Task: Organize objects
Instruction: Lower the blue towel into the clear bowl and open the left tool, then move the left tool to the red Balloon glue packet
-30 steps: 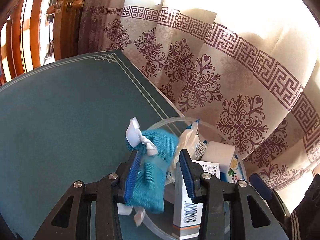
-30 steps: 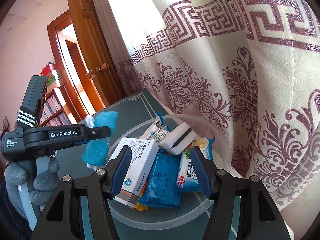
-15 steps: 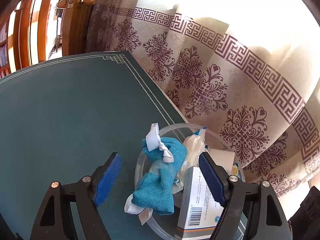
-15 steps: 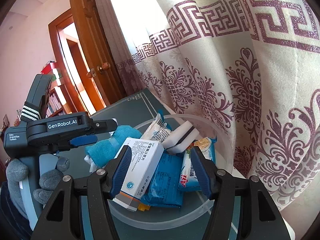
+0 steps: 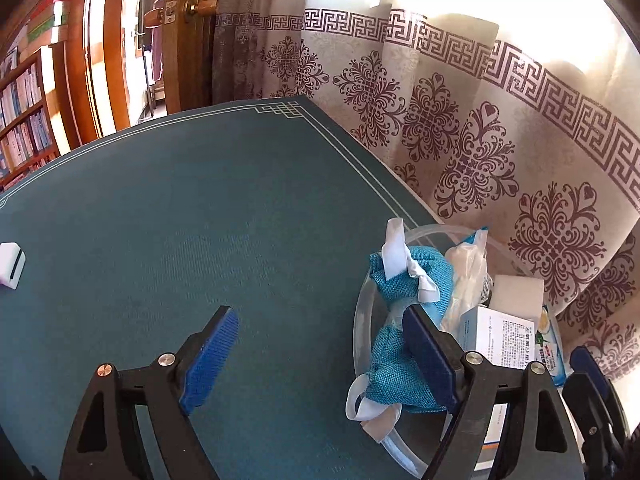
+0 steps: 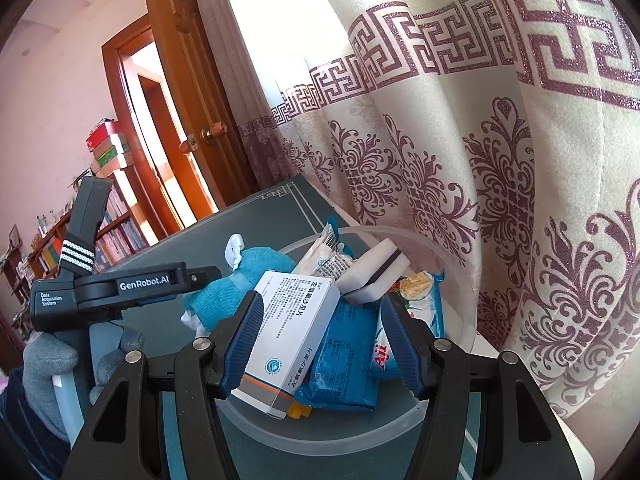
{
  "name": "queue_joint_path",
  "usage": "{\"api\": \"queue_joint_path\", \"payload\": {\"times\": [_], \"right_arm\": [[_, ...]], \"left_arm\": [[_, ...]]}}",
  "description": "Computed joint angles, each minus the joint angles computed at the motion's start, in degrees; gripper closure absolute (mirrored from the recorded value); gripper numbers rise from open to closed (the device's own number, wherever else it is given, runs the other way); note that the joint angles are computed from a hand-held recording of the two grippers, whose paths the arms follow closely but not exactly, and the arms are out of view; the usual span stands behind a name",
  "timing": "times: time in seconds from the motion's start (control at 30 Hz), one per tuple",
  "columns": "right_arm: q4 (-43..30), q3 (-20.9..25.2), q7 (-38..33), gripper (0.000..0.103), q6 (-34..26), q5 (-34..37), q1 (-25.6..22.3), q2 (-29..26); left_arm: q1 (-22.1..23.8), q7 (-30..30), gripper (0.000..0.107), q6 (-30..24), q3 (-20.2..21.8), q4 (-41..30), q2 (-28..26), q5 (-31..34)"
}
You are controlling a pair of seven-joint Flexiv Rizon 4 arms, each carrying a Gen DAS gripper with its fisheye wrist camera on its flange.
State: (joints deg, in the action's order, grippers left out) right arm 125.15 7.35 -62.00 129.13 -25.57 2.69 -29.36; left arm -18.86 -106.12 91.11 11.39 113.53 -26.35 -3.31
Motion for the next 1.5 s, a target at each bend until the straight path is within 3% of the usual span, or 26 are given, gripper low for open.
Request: {"api": "queue_joint_path", "payload": {"times": [0.07,0.23,0.37,0.7,0.93,1.33,1.43,1.5], "right_arm": [[0.0,-0.1,-0.2,0.04,-0.1,0.4,0.2,0.1],[0.0,-0.2,-0.5,0.04,-0.2,0.9,0.5,0.1],[0.0,-0.2,-0.7,0.04,-0.4,1.3,0.6,0.2],[0.8,0.0,-2.2,0.04,-0.8,2.0,1.8,1.2],[1.8,0.2,-3.7,0.04,-1.3,2.7,3.1,2.4],[3.2,2.0,-5.5,0.04,-3.1,-0.8,4.3,3.5],[3.2,2.8,-5.4,0.036,-3.6,-2.9,4.0,3.5],[3.3,3.6,-5.1,0.029,-3.7,-5.0,3.4,3.3]], "left_arm": [[1.8,1.2,0.019,-1.0,-2.4,-0.2,-0.2,-0.6],[-0.2,0.9,0.019,-2.5,-1.0,-1.4,-1.3,1.2],[1.5,1.3,0.019,-1.6,-2.7,-0.1,-0.3,0.7],[-5.4,-2.8,0.017,0.1,6.2,1.0,1.0,4.8],[-6.8,-5.6,0.015,1.1,9.6,3.6,2.3,5.8],[-13.6,-13.3,0.012,1.0,22.8,7.7,3.7,11.1],[-14.2,-15.3,0.012,0.7,25.1,8.6,4.1,12.5],[-14.1,-16.5,0.011,0.6,26.0,9.2,4.5,13.3]]}}
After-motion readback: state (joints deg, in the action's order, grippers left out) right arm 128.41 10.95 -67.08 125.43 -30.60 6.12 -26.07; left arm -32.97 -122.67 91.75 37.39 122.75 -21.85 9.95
